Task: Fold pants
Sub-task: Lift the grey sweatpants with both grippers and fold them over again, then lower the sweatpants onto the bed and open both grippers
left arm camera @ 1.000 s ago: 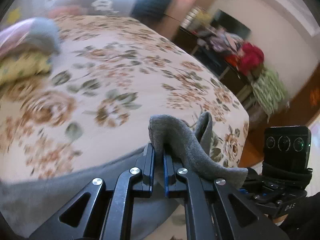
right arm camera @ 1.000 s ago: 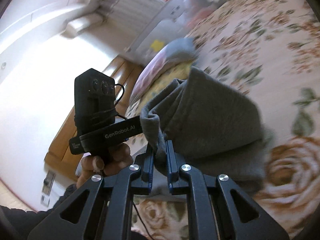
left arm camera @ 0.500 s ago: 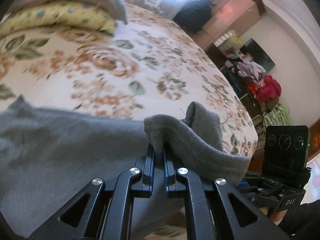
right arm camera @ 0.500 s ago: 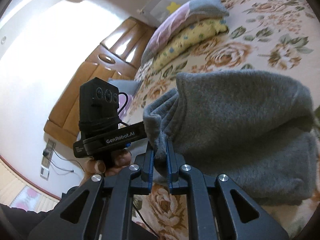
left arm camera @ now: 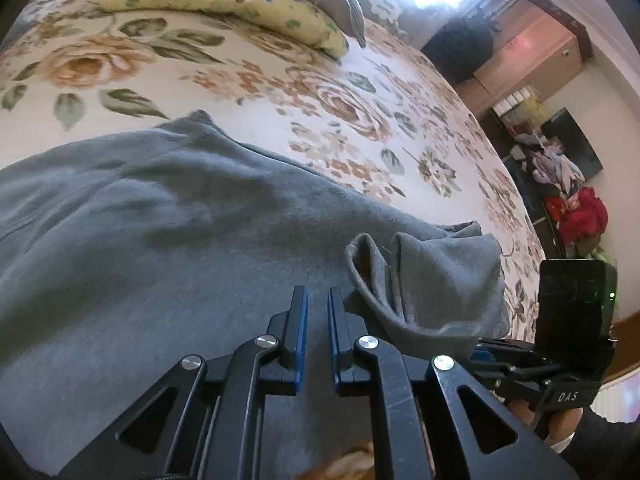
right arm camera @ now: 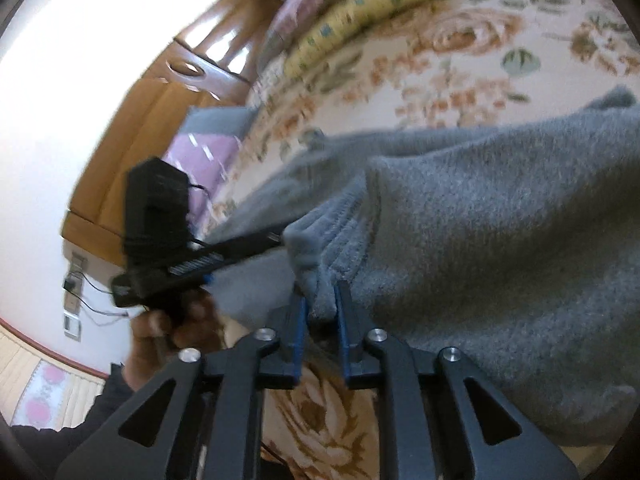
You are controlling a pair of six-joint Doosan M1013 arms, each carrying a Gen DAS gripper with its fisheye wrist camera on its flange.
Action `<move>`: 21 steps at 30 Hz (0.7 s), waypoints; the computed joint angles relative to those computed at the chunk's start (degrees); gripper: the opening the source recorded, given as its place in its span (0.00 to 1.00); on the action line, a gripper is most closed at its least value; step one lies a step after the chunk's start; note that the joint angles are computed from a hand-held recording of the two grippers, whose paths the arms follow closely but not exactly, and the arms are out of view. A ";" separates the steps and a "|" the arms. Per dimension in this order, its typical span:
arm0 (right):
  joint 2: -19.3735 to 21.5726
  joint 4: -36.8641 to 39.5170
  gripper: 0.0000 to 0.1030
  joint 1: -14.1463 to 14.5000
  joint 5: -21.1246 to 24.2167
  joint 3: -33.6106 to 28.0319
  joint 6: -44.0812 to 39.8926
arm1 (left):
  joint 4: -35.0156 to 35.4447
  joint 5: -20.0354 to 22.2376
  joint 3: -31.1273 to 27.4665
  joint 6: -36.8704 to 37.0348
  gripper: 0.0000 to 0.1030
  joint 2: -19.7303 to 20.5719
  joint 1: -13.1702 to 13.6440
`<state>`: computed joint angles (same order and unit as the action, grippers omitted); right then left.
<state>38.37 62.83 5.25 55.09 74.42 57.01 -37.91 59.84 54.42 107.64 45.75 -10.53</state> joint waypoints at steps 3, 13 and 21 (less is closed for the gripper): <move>-0.41 1.15 0.41 -0.38 1.77 0.37 -2.12 | -0.34 -2.71 2.84 0.47 0.10 -2.20 -0.26; -1.23 -5.80 0.41 -1.91 -3.09 -3.79 -3.32 | 4.63 -8.21 7.54 -6.19 0.44 -6.79 -4.18; 5.04 -25.39 0.51 1.19 2.87 -16.20 1.35 | 15.40 -8.57 8.67 -17.67 0.48 -5.84 -6.85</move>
